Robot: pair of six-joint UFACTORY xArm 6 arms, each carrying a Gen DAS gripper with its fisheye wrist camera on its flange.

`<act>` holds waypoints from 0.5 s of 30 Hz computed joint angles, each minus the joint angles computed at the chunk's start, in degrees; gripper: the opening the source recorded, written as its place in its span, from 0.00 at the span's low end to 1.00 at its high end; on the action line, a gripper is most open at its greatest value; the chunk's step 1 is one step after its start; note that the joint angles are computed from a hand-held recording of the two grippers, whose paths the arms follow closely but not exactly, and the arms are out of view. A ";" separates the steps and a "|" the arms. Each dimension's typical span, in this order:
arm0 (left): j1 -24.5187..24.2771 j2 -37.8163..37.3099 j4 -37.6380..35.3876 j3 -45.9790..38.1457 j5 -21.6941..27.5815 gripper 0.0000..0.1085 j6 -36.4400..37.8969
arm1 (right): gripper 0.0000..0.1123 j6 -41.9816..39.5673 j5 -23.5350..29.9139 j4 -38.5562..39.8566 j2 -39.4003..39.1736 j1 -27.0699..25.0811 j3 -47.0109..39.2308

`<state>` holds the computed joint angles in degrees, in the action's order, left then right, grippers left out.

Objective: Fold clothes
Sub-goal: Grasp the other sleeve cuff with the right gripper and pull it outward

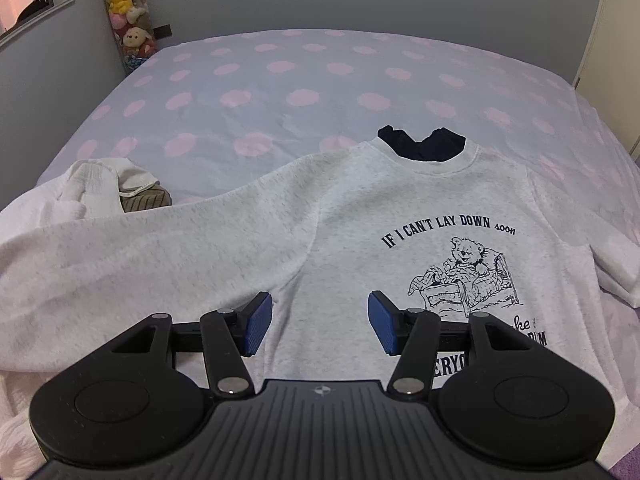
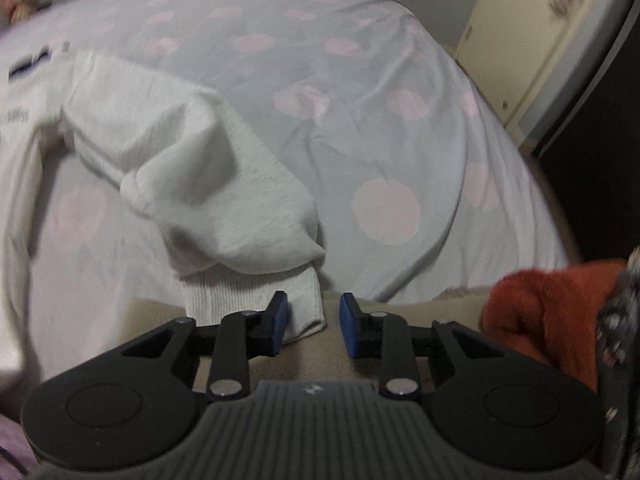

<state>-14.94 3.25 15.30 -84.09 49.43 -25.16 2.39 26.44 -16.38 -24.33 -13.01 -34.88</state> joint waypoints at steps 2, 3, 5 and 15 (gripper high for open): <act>0.10 -0.40 -0.24 0.47 -0.28 0.47 0.12 | 0.05 2.14 -0.12 -6.15 0.23 1.34 -0.04; 0.17 -0.58 -0.34 0.66 -0.36 0.47 0.26 | 0.05 2.91 0.00 -8.73 0.33 2.00 -0.17; 0.41 -0.85 -0.39 0.90 -0.33 0.47 0.63 | 0.04 3.88 -0.25 -10.07 0.12 2.17 -0.82; 1.52 0.56 0.05 0.13 0.39 0.47 -0.24 | 0.04 5.70 3.24 -8.23 11.04 -6.35 -22.36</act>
<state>-13.42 3.81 15.35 -83.96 49.81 -25.40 8.09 29.68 -24.61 -13.29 -19.36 -57.23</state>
